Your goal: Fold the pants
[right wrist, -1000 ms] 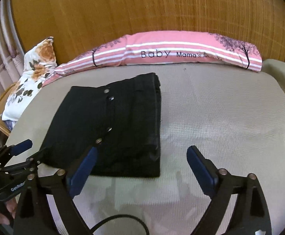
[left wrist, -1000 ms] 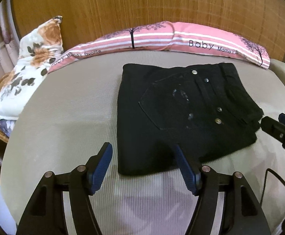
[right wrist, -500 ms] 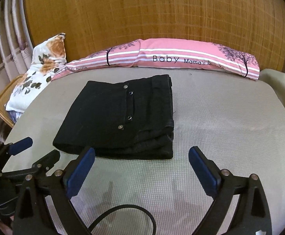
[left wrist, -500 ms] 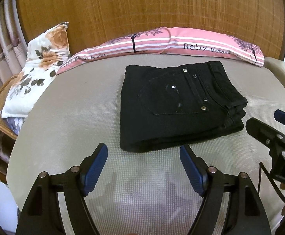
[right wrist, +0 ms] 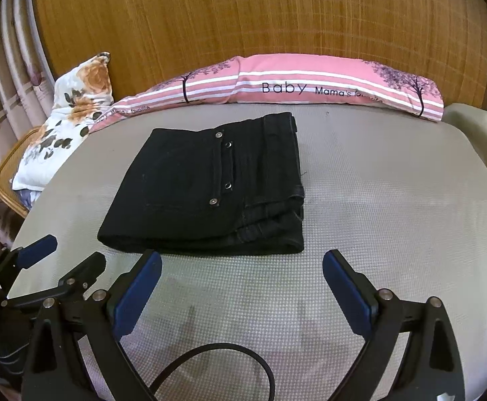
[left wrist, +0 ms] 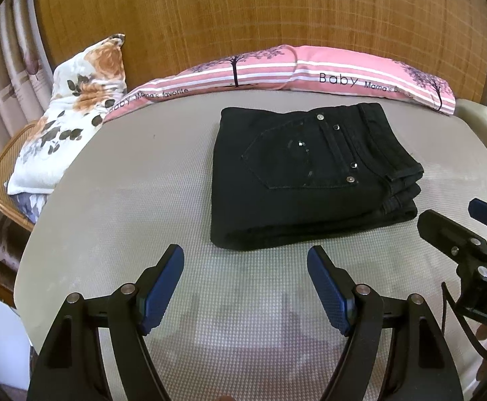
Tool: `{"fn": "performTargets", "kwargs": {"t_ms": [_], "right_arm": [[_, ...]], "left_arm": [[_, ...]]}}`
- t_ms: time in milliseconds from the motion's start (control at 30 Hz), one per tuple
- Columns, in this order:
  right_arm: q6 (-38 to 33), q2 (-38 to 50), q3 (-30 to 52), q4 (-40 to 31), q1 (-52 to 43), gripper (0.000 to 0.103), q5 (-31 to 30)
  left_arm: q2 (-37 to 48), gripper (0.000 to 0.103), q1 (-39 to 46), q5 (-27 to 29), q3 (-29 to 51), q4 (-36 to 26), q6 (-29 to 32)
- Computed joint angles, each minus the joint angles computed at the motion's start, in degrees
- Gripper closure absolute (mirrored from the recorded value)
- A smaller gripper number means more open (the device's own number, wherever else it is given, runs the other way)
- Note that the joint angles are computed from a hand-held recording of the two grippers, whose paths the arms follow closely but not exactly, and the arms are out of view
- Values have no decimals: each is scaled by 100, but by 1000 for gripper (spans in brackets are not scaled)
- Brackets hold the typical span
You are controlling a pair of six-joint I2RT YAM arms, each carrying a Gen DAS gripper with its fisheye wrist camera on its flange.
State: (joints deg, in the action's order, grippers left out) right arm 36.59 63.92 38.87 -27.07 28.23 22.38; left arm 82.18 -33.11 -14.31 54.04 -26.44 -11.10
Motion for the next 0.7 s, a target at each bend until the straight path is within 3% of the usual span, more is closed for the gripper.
{"fn": "performTargets", "kwargs": {"t_ms": [700], "right_arm": [[24, 174, 72, -48, 55, 7, -38]], "left_arm": [[78, 26, 33, -3, 23, -21, -40]]}}
